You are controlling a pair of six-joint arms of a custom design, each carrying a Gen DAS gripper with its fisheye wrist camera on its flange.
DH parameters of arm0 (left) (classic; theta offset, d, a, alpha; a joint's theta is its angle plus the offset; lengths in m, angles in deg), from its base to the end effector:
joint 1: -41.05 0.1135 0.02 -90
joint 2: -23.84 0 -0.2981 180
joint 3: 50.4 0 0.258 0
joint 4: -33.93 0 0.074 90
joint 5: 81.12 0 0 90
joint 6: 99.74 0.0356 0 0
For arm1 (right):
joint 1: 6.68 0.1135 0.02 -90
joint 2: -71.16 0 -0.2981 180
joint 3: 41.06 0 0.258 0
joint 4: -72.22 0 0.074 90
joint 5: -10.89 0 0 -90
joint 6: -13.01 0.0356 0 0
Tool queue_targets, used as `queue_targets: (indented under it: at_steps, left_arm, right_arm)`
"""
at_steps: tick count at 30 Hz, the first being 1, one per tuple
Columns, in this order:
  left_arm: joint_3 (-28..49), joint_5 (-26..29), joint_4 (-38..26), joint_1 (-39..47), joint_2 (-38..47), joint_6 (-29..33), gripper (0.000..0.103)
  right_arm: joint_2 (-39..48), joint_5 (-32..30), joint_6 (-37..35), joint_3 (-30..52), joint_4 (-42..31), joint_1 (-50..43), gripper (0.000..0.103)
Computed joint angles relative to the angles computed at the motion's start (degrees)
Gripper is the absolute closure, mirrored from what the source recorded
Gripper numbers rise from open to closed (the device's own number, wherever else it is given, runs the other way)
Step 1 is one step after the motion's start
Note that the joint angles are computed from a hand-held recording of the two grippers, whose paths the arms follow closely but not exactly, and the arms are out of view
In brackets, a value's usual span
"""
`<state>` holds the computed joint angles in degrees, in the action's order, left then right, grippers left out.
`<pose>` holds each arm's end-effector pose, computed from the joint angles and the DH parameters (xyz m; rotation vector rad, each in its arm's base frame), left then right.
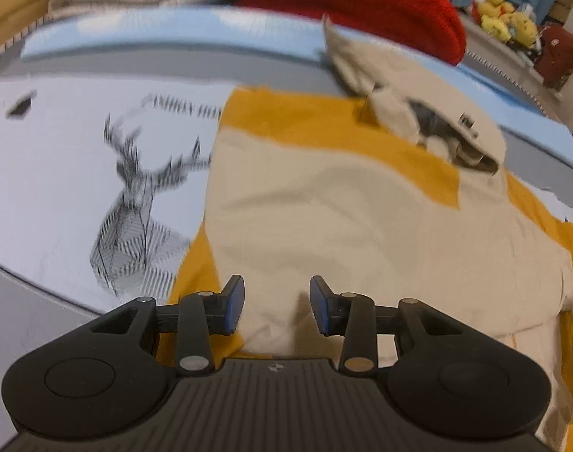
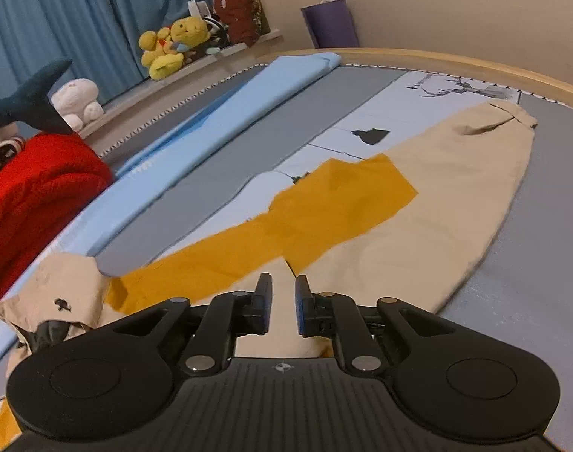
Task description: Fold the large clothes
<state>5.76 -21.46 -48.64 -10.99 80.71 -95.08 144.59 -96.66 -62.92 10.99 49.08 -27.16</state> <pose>0.0925 -0.0893 0.2559 -0.7860 2.4835 0.1142 0.2400 -0.0782 0.2295 0.5450 2.2573 0.3028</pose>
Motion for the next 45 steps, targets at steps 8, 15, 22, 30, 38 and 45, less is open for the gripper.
queue_targets:
  at_steps: [8, 15, 22, 30, 38, 45]
  left_arm:
    - [-2.50, 5.84, 1.10, 2.51, 1.21, 2.10, 0.061]
    - [-3.22, 6.08, 1.97, 2.47, 3.02, 1.44, 0.060]
    - [5.56, -0.84, -4.81, -3.33, 7.97, -2.52, 0.059]
    - [17.03, -5.39, -10.11, -12.98, 17.28, -5.93, 0.046]
    - [22.36, -6.11, -11.24, -18.95, 22.98, -8.90, 0.044]
    - [25.18, -6.70, -11.66, -21.83, 26.41, -9.17, 0.042]
  right_arm:
    - [15.24, -10.83, -5.20, 9.42, -17.14, 0.46, 0.070]
    - [15.96, -7.40, -6.73, 9.45, -19.52, 1.91, 0.068]
    - [14.37, -6.28, -7.94, 9.84, -18.92, 2.26, 0.067]
    - [4.90, -10.31, -16.25, 8.20, -15.73, -1.15, 0.067]
    - [-0.60, -18.05, -27.35, 9.28, -19.25, -8.87, 0.061]
    - [1.63, -22.81, -36.23, 13.32, -22.99, -18.34, 0.054]
